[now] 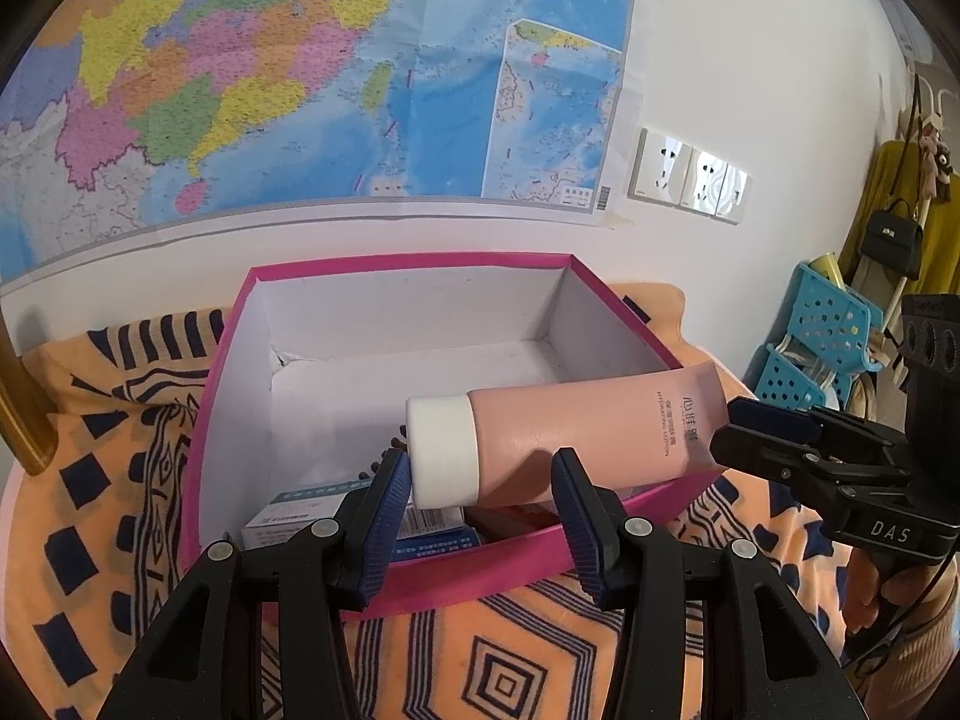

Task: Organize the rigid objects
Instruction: 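Lower the pink tube into the pink box and open the right gripper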

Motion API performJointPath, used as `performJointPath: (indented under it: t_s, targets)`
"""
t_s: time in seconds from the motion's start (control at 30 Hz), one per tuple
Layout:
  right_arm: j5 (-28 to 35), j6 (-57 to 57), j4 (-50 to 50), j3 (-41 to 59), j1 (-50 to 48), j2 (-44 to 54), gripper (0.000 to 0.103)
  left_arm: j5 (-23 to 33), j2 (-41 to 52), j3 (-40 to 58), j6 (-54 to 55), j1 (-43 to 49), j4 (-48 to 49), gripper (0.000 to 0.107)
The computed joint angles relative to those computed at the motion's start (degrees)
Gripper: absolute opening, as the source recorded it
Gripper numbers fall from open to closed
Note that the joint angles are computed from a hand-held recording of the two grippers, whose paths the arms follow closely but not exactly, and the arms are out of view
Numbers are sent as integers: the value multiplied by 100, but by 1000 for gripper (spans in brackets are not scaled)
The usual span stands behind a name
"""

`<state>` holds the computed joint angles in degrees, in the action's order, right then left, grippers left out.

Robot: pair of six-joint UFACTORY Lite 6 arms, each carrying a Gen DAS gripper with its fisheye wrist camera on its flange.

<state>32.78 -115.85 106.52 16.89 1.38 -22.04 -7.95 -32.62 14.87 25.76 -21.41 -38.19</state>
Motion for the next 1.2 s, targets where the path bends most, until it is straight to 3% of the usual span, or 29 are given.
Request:
performJointPath:
  t_s: [0.17, 0.57, 0.9, 1.2]
  targets:
    - [-18, 24, -16, 10, -4, -3, 50, -37, 75, 23, -194, 8, 211, 49]
    - [-28, 30, -36, 75, -24, 68, 50, -103, 561, 228, -2100, 216, 2172, 49]
    - [-103, -113, 120, 148, 74, 198, 50, -197, 836, 292, -2609, 285, 2662, 49]
    - [-198, -182, 253, 222, 187, 302, 50, -217, 1016, 378, -3721, 491, 3843, 49]
